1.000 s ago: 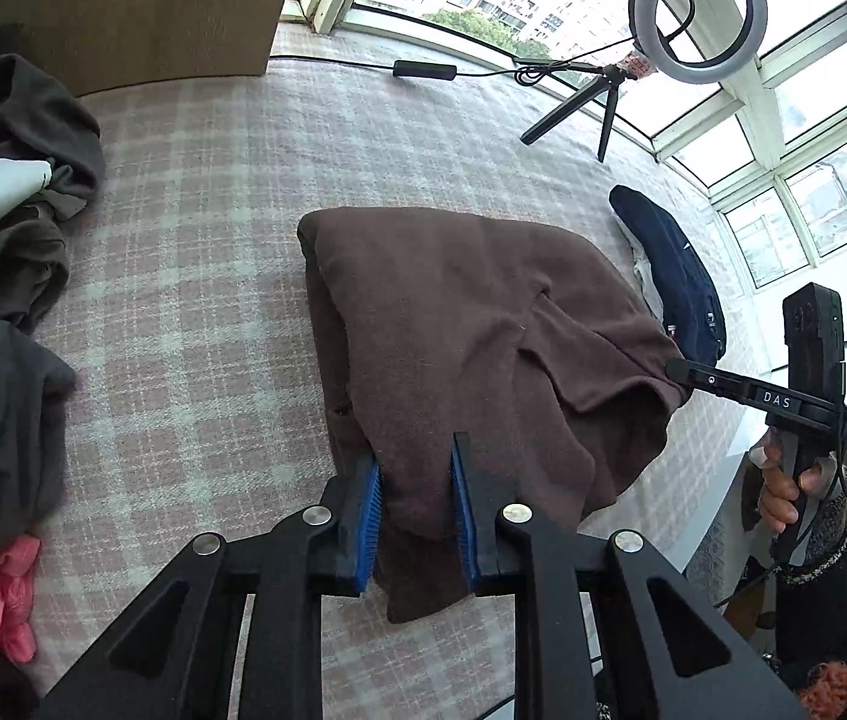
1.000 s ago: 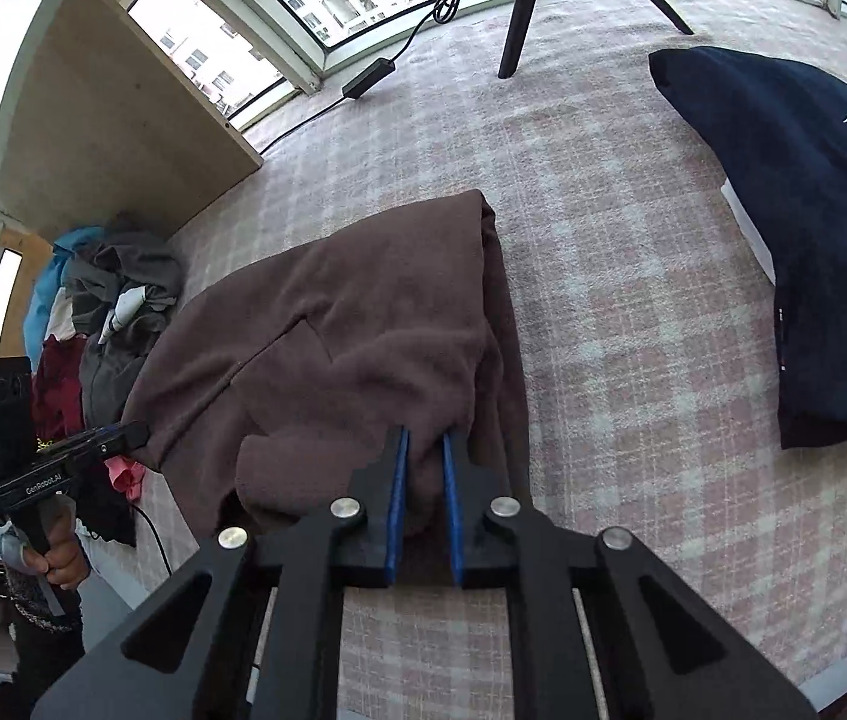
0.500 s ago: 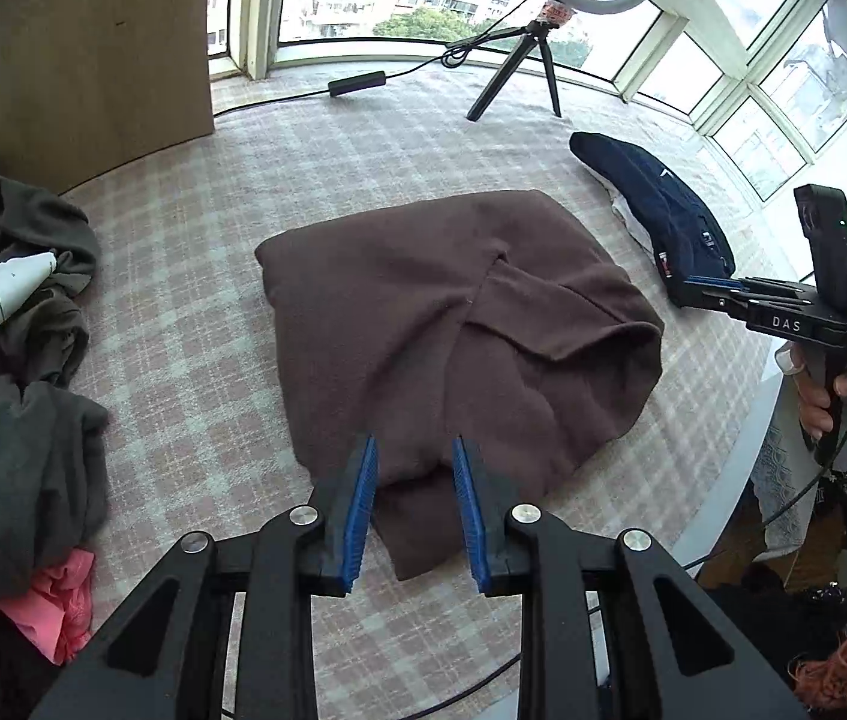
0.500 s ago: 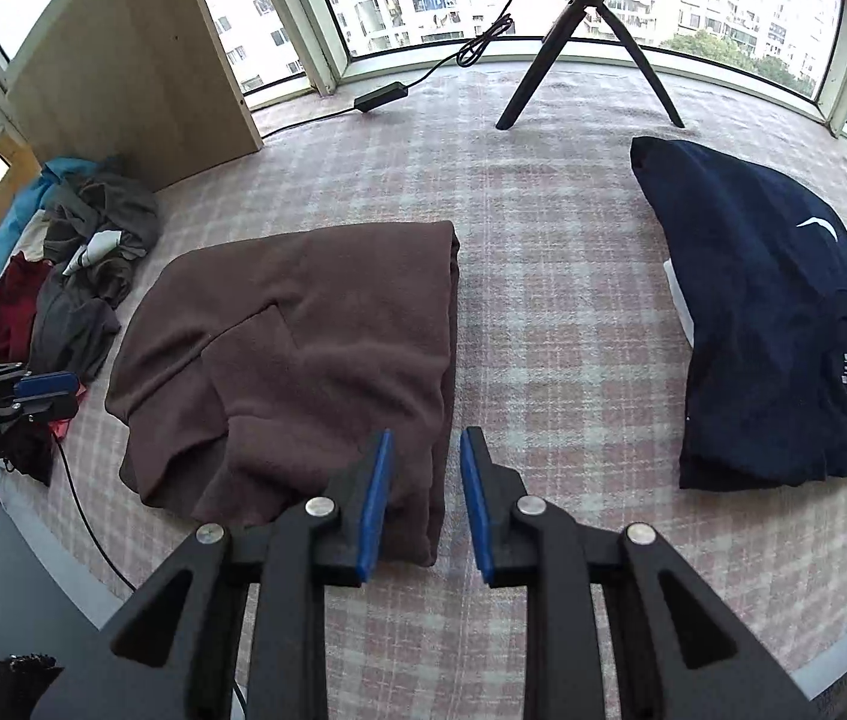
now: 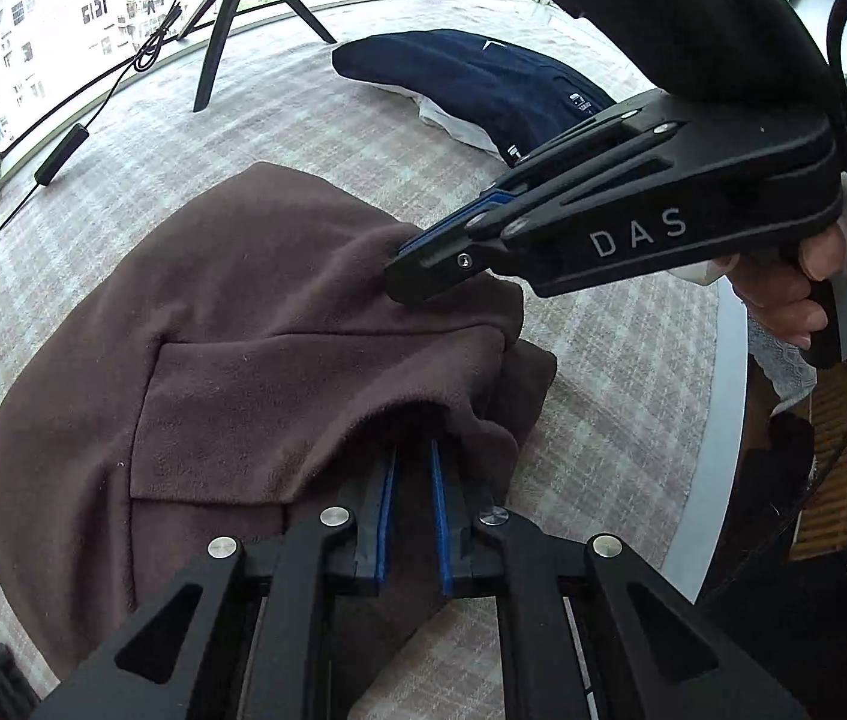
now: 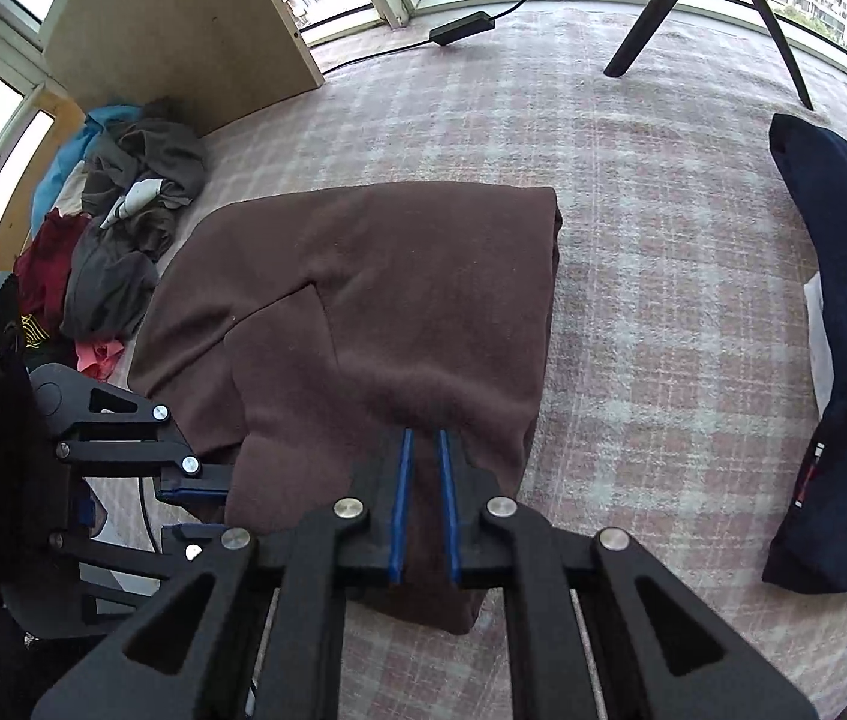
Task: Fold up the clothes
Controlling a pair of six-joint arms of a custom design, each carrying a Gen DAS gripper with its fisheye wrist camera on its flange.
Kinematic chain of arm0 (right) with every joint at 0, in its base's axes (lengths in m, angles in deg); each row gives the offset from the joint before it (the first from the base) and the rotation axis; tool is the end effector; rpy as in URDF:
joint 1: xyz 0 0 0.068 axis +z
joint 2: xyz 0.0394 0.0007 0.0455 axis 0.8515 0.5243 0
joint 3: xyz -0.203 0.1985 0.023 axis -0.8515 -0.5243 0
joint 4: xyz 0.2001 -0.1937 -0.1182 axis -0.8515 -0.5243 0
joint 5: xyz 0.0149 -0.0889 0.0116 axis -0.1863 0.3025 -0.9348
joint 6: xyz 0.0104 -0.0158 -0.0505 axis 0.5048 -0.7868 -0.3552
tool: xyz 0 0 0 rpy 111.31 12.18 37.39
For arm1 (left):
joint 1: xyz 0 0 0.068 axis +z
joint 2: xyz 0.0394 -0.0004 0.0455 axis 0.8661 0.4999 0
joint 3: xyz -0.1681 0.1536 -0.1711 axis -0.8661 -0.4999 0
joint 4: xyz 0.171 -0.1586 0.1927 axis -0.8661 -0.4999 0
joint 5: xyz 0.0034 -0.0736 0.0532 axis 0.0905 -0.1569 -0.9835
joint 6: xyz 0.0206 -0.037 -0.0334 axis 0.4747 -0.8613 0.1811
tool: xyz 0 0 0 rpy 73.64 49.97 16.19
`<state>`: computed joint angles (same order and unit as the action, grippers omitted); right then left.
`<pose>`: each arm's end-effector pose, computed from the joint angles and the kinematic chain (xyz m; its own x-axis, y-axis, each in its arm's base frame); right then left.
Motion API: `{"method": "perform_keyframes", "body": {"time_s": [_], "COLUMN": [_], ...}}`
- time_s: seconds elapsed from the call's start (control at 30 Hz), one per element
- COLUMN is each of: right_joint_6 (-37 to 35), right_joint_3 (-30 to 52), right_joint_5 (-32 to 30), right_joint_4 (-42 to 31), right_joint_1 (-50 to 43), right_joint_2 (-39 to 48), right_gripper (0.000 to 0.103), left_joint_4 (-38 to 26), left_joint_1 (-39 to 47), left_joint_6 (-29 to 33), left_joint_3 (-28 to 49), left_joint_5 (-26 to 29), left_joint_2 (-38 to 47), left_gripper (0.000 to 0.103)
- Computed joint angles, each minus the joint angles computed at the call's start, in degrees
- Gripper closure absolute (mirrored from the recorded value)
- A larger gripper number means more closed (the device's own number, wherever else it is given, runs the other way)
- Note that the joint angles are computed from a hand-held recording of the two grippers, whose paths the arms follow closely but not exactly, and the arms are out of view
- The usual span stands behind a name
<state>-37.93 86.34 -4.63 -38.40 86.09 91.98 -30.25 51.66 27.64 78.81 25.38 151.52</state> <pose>0.3136 0.1686 0.1448 -0.9379 0.2094 -0.2765 0.1103 0.9359 0.3347 0.3685 -0.0700 0.1061 -0.2961 0.8717 -0.3905 0.9495 0.2242 -0.2194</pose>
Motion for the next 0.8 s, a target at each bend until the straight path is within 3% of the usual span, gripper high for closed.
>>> {"method": "perform_keyframes", "body": {"time_s": [0.17,0.27,0.43,0.53,0.6,0.8], "right_joint_6": [-1.97,-2.63,-2.89,-3.09,-2.70,-1.34], "right_joint_3": [1.58,2.25,2.51,0.36,0.36,-0.87], "right_joint_5": [-0.94,-0.73,7.08,8.02,6.99,8.51], "right_joint_4": [-1.37,-1.96,-4.31,-1.57,-2.19,-3.64], "right_joint_1": [-0.32,-0.11,3.25,6.43,7.81,8.84], "right_joint_2": [2.51,3.48,0.16,-2.88,-1.52,-3.06], "right_gripper": [0.093,0.093,0.093,0.092,0.092,0.092], "left_joint_4": [-6.54,-6.42,-15.31,-20.26,-19.70,-8.14], "left_joint_1": [0.67,1.25,5.76,12.03,16.02,21.39], "left_joint_6": [9.64,14.77,14.09,16.05,13.73,-3.05], "left_joint_3": [1.37,-1.67,1.81,4.58,7.74,16.00], "left_joint_5": [4.27,2.37,1.18,4.03,6.33,8.00], "left_joint_2": [2.57,1.00,1.54,-0.66,-0.38,8.36], "left_gripper": [0.094,0.094,0.094,0.092,0.087,0.089]}}
